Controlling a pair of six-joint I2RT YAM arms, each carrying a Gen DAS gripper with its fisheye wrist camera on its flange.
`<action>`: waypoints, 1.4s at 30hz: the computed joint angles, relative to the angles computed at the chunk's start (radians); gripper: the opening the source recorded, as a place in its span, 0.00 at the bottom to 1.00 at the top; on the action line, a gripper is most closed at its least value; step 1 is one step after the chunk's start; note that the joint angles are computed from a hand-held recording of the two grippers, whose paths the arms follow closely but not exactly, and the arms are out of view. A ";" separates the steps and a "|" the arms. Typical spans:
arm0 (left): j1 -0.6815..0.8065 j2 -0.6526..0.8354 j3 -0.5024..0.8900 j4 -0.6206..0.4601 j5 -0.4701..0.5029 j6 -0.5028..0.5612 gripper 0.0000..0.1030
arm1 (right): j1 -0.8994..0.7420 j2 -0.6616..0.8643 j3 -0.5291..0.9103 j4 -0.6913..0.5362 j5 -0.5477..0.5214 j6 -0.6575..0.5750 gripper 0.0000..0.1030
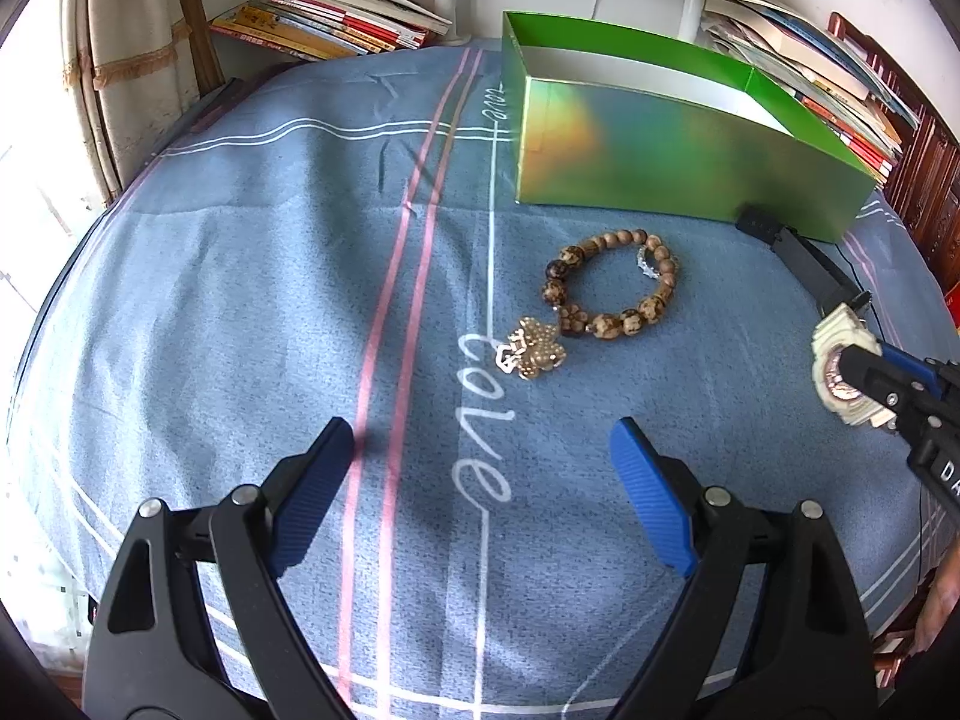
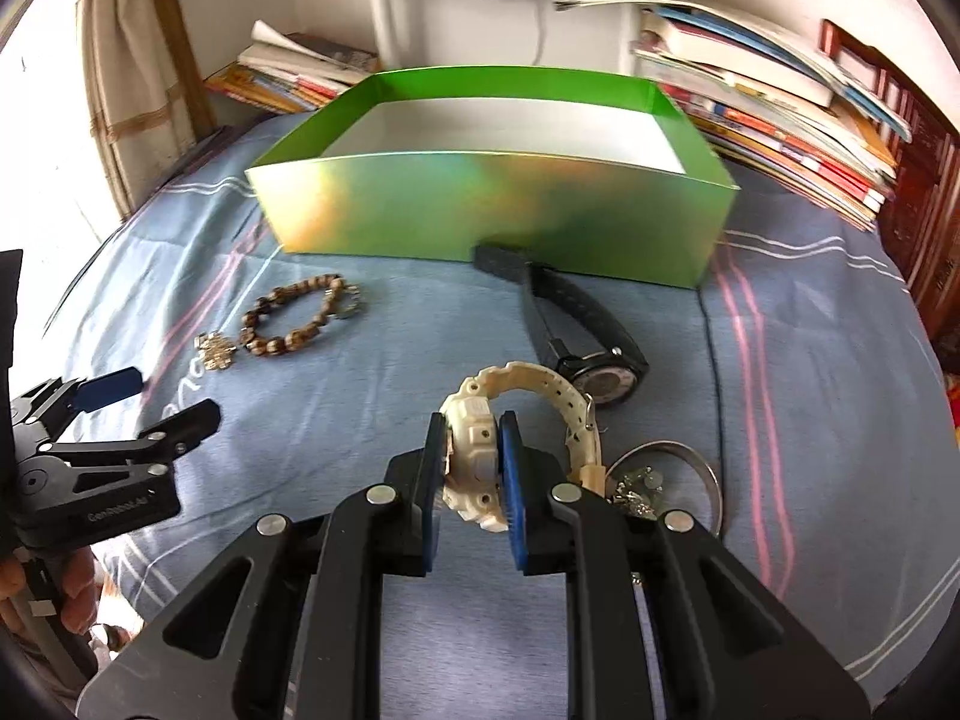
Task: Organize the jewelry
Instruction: 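Hold the white watch in the right tool while the left tool grasps the gold charm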
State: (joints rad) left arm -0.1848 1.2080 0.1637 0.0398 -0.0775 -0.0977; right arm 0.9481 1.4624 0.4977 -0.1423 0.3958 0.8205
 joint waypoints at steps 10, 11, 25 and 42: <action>0.020 0.038 0.008 0.025 0.008 0.003 0.84 | 0.013 -0.012 -0.014 0.005 0.011 0.009 0.18; 0.015 0.043 0.011 0.029 0.004 -0.001 0.84 | 0.013 -0.015 -0.016 0.007 0.011 0.008 0.18; -0.037 0.179 0.060 0.159 -0.050 -0.022 0.84 | 0.021 -0.004 -0.005 -0.004 0.024 0.010 0.18; -0.063 0.174 0.051 0.181 -0.039 -0.028 0.35 | 0.021 0.001 -0.011 0.009 0.023 0.012 0.18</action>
